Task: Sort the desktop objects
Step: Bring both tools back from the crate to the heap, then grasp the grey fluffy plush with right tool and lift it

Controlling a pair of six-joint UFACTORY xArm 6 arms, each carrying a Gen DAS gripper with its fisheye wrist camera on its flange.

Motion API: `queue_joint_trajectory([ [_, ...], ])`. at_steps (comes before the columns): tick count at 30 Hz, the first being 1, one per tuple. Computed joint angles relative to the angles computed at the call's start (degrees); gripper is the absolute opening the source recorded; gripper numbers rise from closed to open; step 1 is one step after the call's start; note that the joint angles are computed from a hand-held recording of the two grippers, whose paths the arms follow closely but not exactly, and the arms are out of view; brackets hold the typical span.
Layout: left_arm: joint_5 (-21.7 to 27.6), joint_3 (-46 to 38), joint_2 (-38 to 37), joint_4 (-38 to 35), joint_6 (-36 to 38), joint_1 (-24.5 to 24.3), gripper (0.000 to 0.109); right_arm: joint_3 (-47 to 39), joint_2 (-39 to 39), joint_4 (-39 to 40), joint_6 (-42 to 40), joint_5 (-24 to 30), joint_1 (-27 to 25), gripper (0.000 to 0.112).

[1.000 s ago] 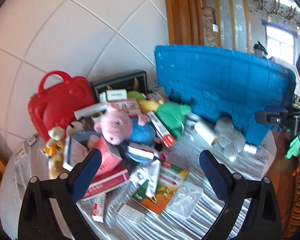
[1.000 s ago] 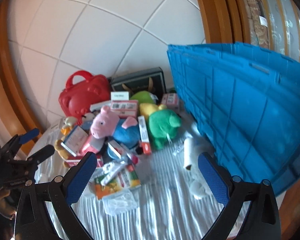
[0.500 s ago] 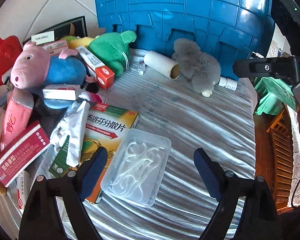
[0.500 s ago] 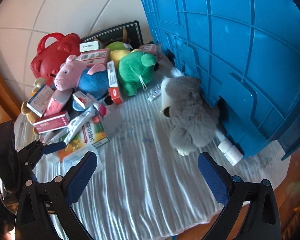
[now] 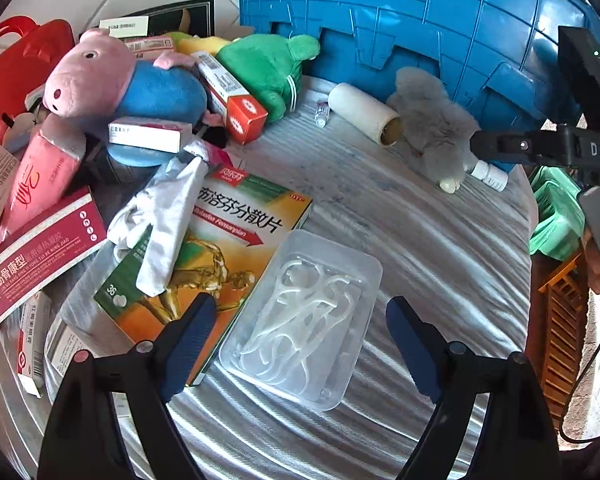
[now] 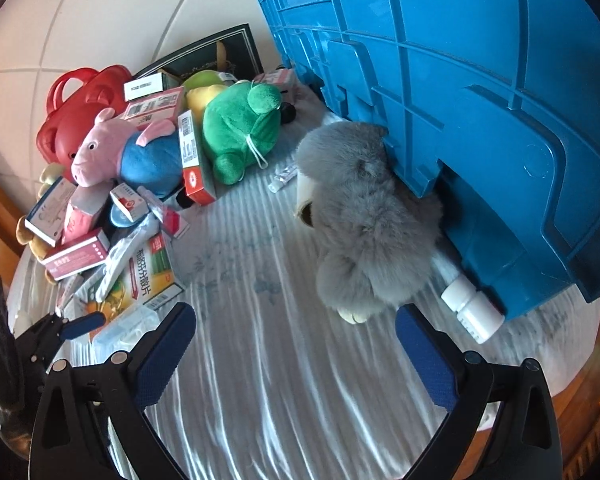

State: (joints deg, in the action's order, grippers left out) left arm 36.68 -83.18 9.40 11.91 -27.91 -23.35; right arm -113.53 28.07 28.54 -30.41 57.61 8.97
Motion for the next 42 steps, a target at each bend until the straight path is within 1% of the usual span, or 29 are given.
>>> queue_joint_trajectory([
  [2,0.85,-0.63,0.15,-0.34,1.05,-0.74,0.087,-0.71,0.4,0.1,-0.39,0.28,0.01,0.102],
  [4,1.5,-1.28,0.48,-2.13,2.12,-1.53,0.087,-0.65,0.39,-0.17,-0.95,-0.54,0.16,0.102],
  [6,1.57,-1.88,0.92,-3.24,3.32,-2.26,0.083,-1.23,0.87,-0.52,-0.89,-0.55,0.29,0.102],
  [7,2.01,-2.41,1.34,-3.19,3.7,-2.47,0.079,-1.73,1.27,-0.54,-0.65,-0.34,0.3,0.102],
  [8,2.8,-3.15,1.92,-3.35,3.77,-2.47,0.077,-2.12,1.64,-0.9,-0.24,-0.31,0.4,0.102],
  [10,4.8,-4.68,3.07,-3.32,2.42,-2.08,0.076,-3.2,2.63,-1.7,0.76,-0.28,0.59,0.102],
  [11,4.8,-4.75,3.2,-3.18,1.4,-1.79,0.076,-3.6,3.05,-2.18,1.45,-0.67,0.71,0.102],
  [13,4.98,-4.85,3.26,-2.09,-1.0,-1.38,0.076,-3.74,3.58,-3.12,2.5,-2.74,1.11,0.102],
  [16,5.06,-5.3,3.67,-1.88,-1.87,-1.09,0.076,-2.56,3.94,-5.73,3.64,-8.45,2.13,0.102],
  [21,6.2,-6.96,4.96,-2.19,-1.46,-1.35,0.076,-6.74,8.59,-10.88,7.28,-13.04,3.24,0.101],
  [23,6.69,-7.68,5.49,-2.68,-1.36,-1.35,0.076,-9.05,10.94,-13.0,9.94,-14.77,3.65,0.095],
  [24,7.05,-8.14,5.79,-2.71,-1.4,-1.33,0.076,-10.68,12.33,-14.27,11.29,-15.06,3.85,0.085],
  [25,7.35,-8.65,6.12,-2.99,-1.23,-1.29,0.075,-13.8,14.49,-15.79,12.88,-13.82,4.02,0.072],
  [26,7.57,-9.16,6.48,-3.44,-0.92,-1.22,0.065,-17.67,16.91,-16.06,13.43,-11.41,4.04,0.063],
  [27,8.38,-10.07,7.06,-3.57,-0.74,-1.23,0.06,-22.98,20.14,-16.45,13.9,-7.67,4.01,0.05],
  [28,9.17,-10.95,7.54,-2.6,-1.1,-1.32,0.06,-26.17,22.15,-16.4,13.45,-5.36,3.97,0.04],
  [29,8.95,-11.1,7.7,-3.18,-0.84,-1.17,0.06,-26.95,22.58,-15.87,11.95,-4.42,3.96,0.031],
  [30,8.3,-10.86,7.66,-3.59,-0.86,-1.0,0.06,-29.88,23.95,-14.16,10.11,-1.08,3.82,0.02],
  [31,8.25,-10.85,7.65,-3.61,-0.81,-0.99,0.06,-30.78,24.29,-12.19,8.45,1.14,3.68,0.017],
  [32,8.56,-11.13,7.77,-3.47,-0.81,-1.13,0.06,-29.27,23.31,-11.24,6.42,1.79,3.79,0.016],
  [34,8.38,-10.54,7.31,-3.77,-0.84,-1.12,0.06,-22.25,19.08,-8.91,2.38,0.18,3.95,0.014],
  [37,8.45,-9.27,6.07,-3.48,-1.35,-1.3,0.06,-16.86,15.21,-4.78,-0.34,0.66,3.33,0.013],
  [39,8.32,-7.89,4.79,-3.15,-1.75,-1.51,0.06,-14.07,12.83,-2.08,-2.03,2.55,2.77,0.013],
  [42,8.16,-5.43,2.57,-2.59,-2.95,-1.73,0.06,-7.34,7.79,0.62,-5.44,3.27,2.64,0.013],
])
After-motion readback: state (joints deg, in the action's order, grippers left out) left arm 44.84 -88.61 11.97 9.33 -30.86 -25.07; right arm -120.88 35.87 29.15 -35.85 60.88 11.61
